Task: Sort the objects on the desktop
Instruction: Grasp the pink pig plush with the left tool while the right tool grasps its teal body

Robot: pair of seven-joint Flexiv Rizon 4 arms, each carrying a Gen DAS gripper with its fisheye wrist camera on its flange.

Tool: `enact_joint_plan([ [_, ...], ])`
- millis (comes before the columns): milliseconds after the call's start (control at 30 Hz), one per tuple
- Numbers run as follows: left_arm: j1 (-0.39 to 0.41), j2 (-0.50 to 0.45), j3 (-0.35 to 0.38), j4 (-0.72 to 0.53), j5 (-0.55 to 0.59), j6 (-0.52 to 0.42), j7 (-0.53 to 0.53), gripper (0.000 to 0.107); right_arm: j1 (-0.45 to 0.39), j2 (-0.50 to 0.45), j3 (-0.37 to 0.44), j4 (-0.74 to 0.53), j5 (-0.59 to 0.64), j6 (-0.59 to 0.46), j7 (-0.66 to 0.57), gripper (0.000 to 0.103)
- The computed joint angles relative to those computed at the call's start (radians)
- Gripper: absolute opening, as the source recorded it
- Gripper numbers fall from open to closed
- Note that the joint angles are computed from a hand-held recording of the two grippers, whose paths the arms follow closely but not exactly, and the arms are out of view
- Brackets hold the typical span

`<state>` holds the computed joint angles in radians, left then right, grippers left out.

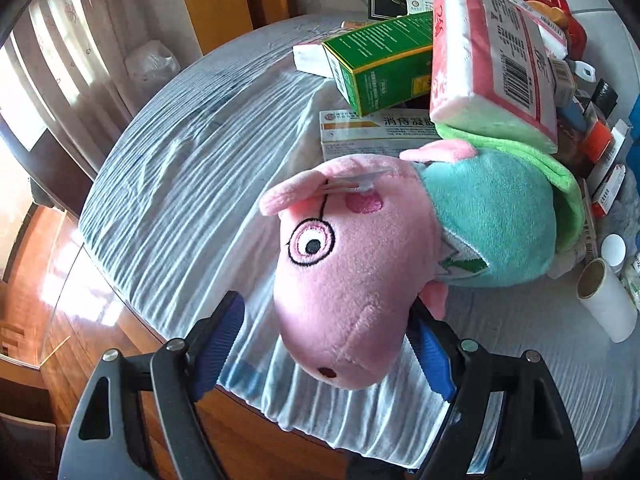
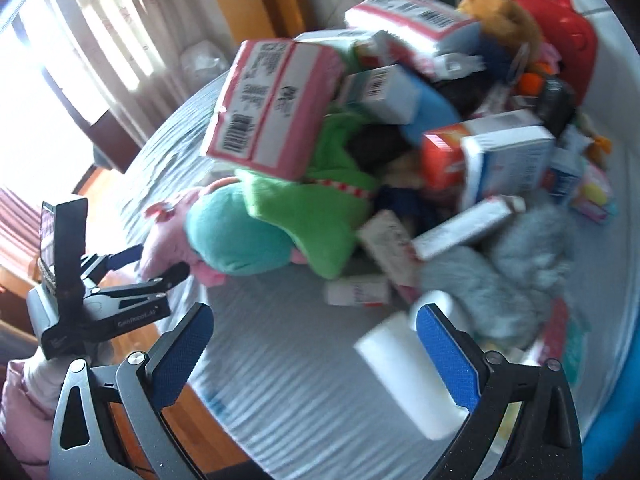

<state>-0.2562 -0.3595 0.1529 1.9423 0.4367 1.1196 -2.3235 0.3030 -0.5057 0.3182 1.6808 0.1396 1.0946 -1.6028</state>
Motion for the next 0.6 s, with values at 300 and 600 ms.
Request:
enact_joint_plan([
  [300,0.058,-0.019,-0.057,0.027,-0.162,0.091,0.175,0.081,0.085,-0.128,-0.019,-0.154,-0.048,-0.089,0.057,0.102],
  [600,0.116,-0.053,-0.109,0.098,-0.376,0.199,0.353,0.070,0.143,-0.206,-0.054,-0.225,-0.132,-0.100,0.142,0.103],
])
